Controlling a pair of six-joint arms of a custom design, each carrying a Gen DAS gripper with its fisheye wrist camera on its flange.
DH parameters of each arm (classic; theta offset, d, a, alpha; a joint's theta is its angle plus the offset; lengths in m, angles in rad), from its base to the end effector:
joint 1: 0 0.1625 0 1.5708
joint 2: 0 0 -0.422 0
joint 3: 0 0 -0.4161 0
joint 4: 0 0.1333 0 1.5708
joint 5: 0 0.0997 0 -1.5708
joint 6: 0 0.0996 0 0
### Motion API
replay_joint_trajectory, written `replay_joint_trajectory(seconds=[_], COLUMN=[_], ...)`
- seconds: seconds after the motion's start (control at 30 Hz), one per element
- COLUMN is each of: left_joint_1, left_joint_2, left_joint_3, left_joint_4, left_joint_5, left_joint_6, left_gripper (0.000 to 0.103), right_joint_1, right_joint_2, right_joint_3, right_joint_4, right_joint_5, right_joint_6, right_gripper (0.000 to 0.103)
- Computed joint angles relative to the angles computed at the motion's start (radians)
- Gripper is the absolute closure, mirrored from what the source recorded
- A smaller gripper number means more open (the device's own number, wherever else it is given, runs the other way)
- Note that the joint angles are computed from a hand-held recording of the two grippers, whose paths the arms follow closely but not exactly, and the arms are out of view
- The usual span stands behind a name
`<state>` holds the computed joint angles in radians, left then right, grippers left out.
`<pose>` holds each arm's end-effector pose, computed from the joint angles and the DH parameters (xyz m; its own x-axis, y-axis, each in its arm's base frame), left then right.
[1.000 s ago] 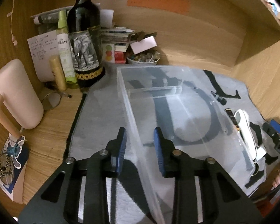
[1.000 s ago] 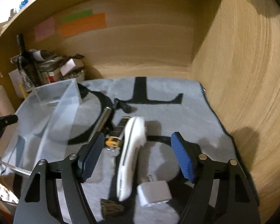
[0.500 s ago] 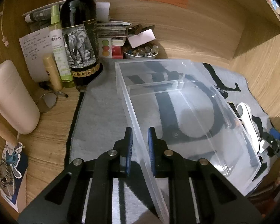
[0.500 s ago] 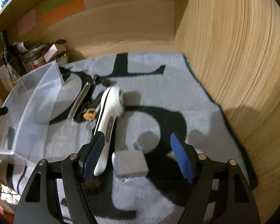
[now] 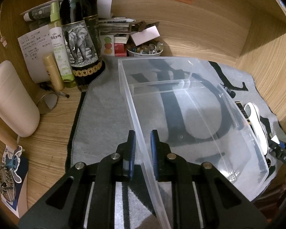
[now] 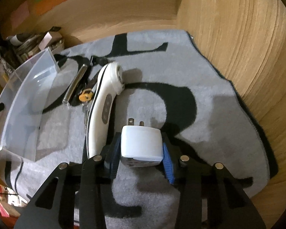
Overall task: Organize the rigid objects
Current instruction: 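Carry the white plug into the clear box and open the right gripper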
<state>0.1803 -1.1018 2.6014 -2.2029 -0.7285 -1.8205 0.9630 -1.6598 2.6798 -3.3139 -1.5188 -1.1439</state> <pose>-0.1932 -0.2463 0.0050 -0.7254 -0.2994 -0.6198 0.2696 0.7049 -0.6561 -0.0695 -0.3425 0.2197 -0.7373 -0.3358 0.5862 -0.5868 0.7483 -0.3094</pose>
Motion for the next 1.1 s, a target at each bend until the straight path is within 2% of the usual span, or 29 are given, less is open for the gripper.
replay_joint_trajectory(seconds=[0.23, 0.5, 0.73, 0.87, 1.1], left_joint_1=[-0.006, -0.013, -0.018, -0.02, -0.024], left_joint_2=[0.014, -0.002, -0.001, -0.001, 0.002], left_joint_3=[-0.005, 0.027, 0.04, 0.047, 0.052], left_joint_4=[0.013, -0.058, -0.086, -0.105, -0.117], left_joint_5=[0.008, 0.011, 0.018, 0.022, 0.024], left_joint_6=[-0.007, 0.023, 0.046, 0.055, 0.062], left_gripper=[0.087, 0.087, 0.087, 0.086, 0.086], right_joint_1=[0.029, 0.15, 0.256, 0.31, 0.411], right_joint_2=[-0.031, -0.036, 0.005, 0.044, 0.138], right_joint_3=[0.001, -0.016, -0.013, -0.006, -0.011], right_joint_4=[0.012, 0.084, 0.084, 0.068, 0.038], right_joint_5=[0.041, 0.099, 0.119, 0.114, 0.056], right_joint_6=[0.009, 0.031, 0.014, 0.003, -0.01], right_gripper=[0.067, 0.067, 0.067, 0.067, 0.067])
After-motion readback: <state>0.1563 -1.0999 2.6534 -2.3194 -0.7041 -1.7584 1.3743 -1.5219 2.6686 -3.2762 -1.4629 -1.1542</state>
